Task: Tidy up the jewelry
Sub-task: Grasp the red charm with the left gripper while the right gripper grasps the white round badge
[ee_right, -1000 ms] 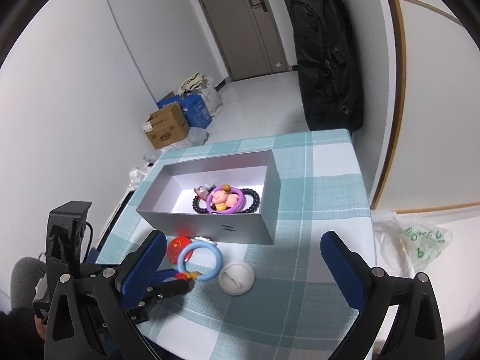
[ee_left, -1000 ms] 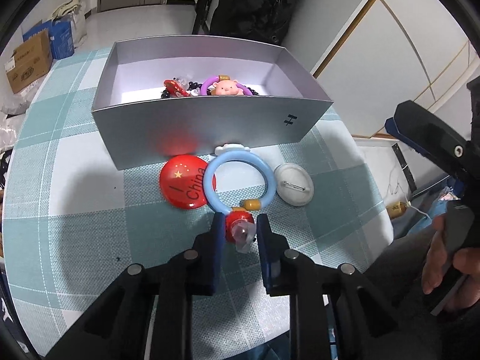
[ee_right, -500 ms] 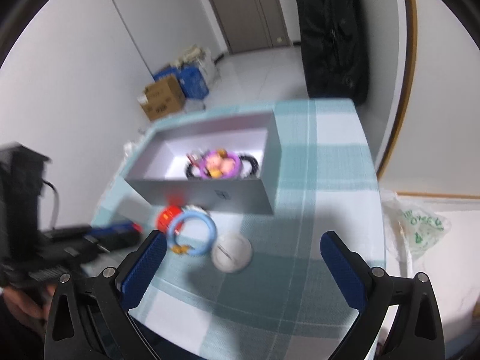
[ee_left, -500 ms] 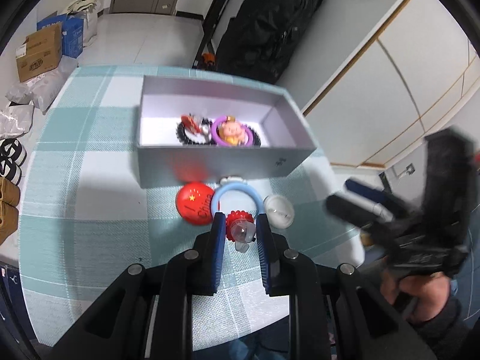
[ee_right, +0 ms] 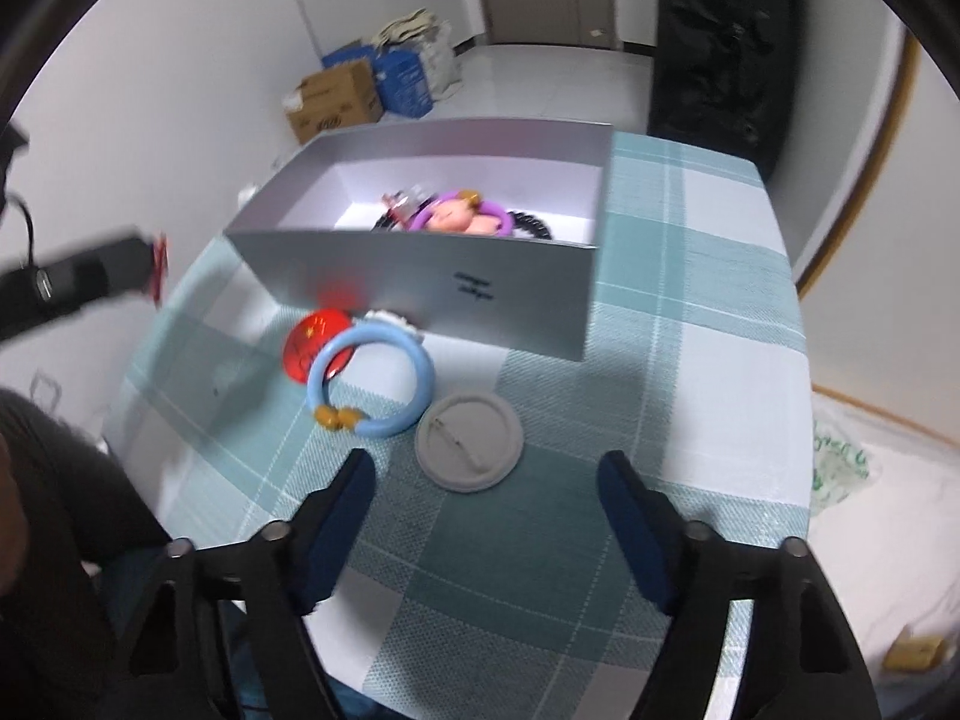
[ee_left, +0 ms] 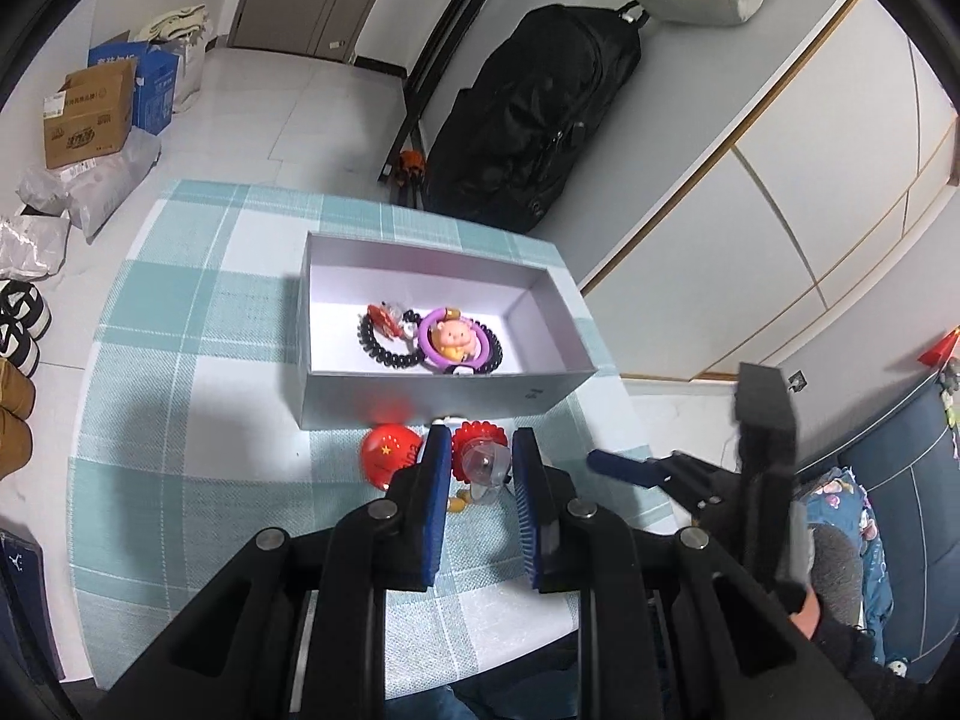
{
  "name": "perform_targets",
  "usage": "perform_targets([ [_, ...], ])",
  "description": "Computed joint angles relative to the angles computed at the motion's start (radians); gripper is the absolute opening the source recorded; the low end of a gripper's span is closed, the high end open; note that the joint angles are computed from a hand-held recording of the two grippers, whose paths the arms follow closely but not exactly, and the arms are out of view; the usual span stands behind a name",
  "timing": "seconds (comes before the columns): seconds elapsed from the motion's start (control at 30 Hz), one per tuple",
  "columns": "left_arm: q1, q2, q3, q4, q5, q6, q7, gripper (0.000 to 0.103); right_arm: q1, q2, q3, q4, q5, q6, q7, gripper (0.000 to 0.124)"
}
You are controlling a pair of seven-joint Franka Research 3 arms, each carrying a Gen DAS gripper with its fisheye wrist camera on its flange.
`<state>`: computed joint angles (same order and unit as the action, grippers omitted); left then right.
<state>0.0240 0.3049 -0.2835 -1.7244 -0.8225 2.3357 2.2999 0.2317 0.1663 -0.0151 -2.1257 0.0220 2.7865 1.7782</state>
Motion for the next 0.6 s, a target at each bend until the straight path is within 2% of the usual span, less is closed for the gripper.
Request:
perform_targets([
  [0.13, 0.008, -0.003, -0.001, 0.000, -0.019, 0.000, 0.014, 0.015, 0.031, 0.019, -0.020, 0.021, -0.114, -0.026, 0.043, 0.057],
  [0.27, 0.009, 0.001, 0.004, 0.006, -0.022, 0.001, 0.009, 0.015, 0.051, 0.034, -0.030, 0.038, -0.194, -0.042, 0.069, 0.054],
  [0.4, 0.010, 0.002, 0.003, 0.006, -0.021, 0.016, 0.008, 0.015, 0.043, 0.039, -0.020, 0.042, -0.176, -0.031, 0.047, 0.050],
  [0.5, 0.010, 0.004, 0.002, 0.007, -0.019, 0.023, 0.006, 0.015, 0.047, 0.041, -0.028, 0.047, -0.181, -0.032, 0.071, 0.041],
  [0.6, 0.014, 0.005, 0.000, 0.008, -0.024, 0.025, 0.013, 0.016, 0.029, 0.045, -0.017, 0.050, -0.135, -0.024, 0.043, 0.041],
])
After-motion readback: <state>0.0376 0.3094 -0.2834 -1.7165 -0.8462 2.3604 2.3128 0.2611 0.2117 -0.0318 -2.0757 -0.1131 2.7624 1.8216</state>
